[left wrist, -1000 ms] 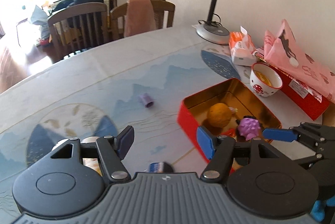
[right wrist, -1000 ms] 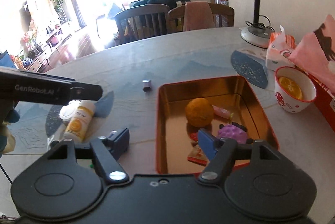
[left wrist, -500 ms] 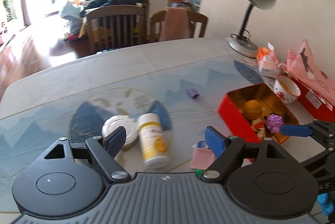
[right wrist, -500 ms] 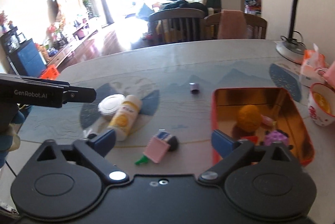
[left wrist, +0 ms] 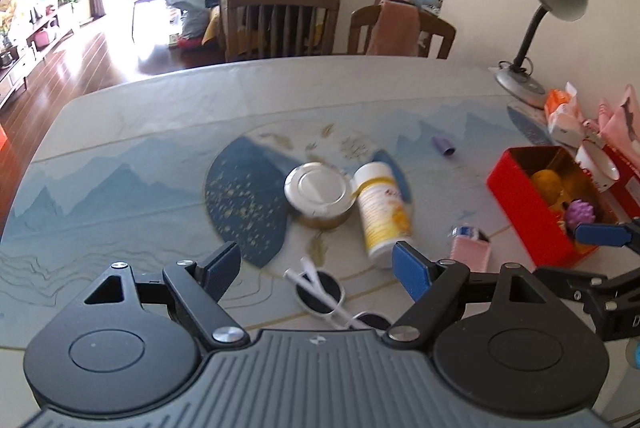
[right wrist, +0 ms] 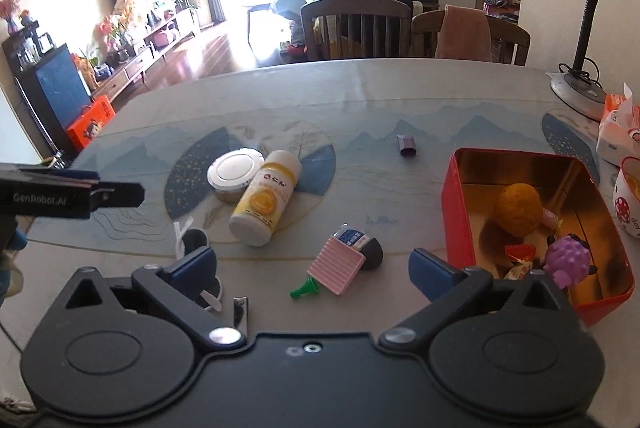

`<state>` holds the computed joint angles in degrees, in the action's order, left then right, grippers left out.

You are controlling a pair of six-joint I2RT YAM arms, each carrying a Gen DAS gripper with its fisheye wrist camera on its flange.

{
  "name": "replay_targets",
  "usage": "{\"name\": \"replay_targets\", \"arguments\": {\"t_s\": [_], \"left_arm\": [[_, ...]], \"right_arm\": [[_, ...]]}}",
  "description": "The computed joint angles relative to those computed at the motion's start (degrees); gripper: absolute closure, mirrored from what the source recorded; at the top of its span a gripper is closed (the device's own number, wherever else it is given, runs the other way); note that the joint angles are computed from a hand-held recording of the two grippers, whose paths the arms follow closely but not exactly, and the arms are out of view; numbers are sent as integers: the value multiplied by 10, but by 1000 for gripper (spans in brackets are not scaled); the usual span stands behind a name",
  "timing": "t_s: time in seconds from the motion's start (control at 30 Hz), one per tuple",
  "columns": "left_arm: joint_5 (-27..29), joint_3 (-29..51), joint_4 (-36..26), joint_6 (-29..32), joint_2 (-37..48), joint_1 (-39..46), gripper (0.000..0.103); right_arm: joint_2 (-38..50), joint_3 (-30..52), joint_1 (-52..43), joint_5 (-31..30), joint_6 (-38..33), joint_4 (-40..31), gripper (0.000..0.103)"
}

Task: Organize rigid objects
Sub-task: 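Grasp the pink comb case with the right tool, then grasp the white sunglasses with the left tool while the right carries the case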

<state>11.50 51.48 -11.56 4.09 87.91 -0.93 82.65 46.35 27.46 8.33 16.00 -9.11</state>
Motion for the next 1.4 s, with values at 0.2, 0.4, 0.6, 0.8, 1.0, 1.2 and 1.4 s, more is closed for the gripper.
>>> {"name": "replay_targets", "arguments": {"t_s": [0.2, 0.4, 0.6, 0.8, 1.0, 1.2, 1.4], "left_arm": [[-30, -30, 40, -22, 30, -12, 20], [-58, -37, 67, -48, 70, -38, 20], [-83, -21, 70, -85, 112, -58, 20], [-99, -9, 76, -108, 140, -72, 28], [-114, 8, 62, -125, 159, -77, 55], [-110, 3, 66, -124, 155, -77, 84], [-106, -8, 75, -118, 142, -73, 97]], "right_arm": [[72, 19, -3, 23, 22, 27, 1], [147, 55, -9, 38, 32, 32, 6], [206, 98, -23, 24, 65, 21, 15], [227, 115, -30, 13, 83, 10, 26], [235, 118, -35, -1, 77, 7, 39], [231, 114, -37, -4, 66, 8, 56], [213, 97, -41, -12, 63, 17, 80]]}}
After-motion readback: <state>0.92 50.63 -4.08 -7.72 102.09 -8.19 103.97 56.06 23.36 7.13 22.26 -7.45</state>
